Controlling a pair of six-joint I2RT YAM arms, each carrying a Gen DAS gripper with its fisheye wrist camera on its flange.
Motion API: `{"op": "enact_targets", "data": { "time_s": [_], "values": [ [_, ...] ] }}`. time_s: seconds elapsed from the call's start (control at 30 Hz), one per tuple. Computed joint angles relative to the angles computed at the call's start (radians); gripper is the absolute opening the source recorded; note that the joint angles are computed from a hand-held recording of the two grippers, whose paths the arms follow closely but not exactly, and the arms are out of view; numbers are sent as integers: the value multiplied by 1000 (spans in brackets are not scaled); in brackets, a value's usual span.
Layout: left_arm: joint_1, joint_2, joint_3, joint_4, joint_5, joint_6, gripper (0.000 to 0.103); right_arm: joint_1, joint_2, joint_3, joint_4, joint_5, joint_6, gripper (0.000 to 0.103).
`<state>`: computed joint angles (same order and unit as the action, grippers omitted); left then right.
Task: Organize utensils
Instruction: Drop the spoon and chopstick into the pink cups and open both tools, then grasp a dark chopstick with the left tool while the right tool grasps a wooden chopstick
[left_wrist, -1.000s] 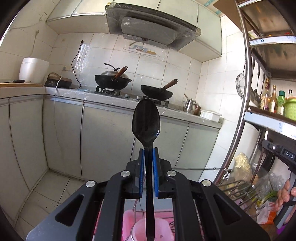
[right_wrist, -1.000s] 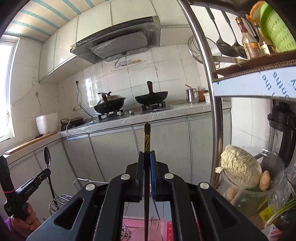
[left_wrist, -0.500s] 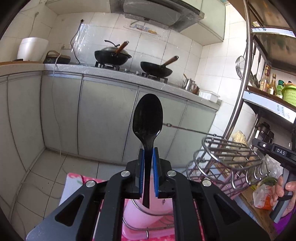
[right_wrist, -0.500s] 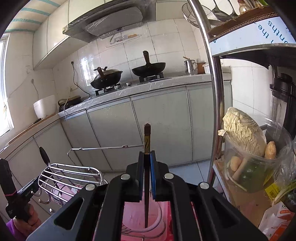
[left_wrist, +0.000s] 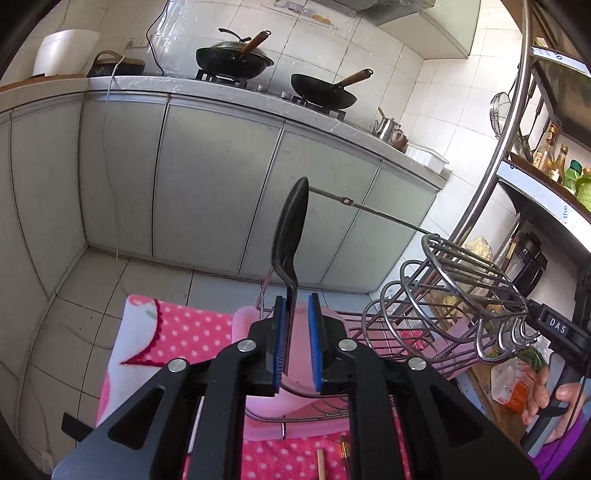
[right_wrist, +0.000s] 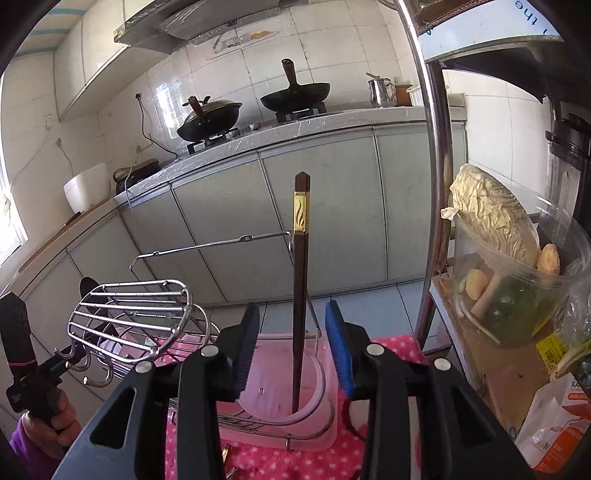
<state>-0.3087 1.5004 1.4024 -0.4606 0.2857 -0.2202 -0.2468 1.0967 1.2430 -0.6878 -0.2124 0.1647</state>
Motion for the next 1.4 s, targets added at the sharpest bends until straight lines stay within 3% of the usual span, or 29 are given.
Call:
{"op": "enact_targets", "data": {
  "time_s": [0.13, 0.33, 0.8, 0.93, 1.07, 1.13, 1.23, 1.4],
  "values": [
    [3, -18, 19, -44, -3, -1, 32, -15, -48, -10, -36, -17, 5, 43],
    [16, -99, -26, -43, -5, 11, 40, -32, -156, -66, -87, -57, 17, 44],
    [52, -302, -211, -230, 111, 72, 40, 154, -340, -268, -208, -53, 115, 44],
    [36, -315, -267, -296, 117, 114, 40, 205, -353, -337, -211, -62, 153, 38],
    [24, -321, -317, -331, 115, 126, 37, 235, -302, -404, -199, -138, 195, 27],
    [19, -321, -339, -340, 119, 130, 29, 269, -261, -429, -173, -151, 224, 23],
    [18, -318, -367, -346, 124, 125, 23, 297, -194, -460, -127, -171, 252, 21],
    [16, -313, -387, -363, 119, 141, 22, 361, -83, -468, -73, -134, 287, 21]
  ]
}}
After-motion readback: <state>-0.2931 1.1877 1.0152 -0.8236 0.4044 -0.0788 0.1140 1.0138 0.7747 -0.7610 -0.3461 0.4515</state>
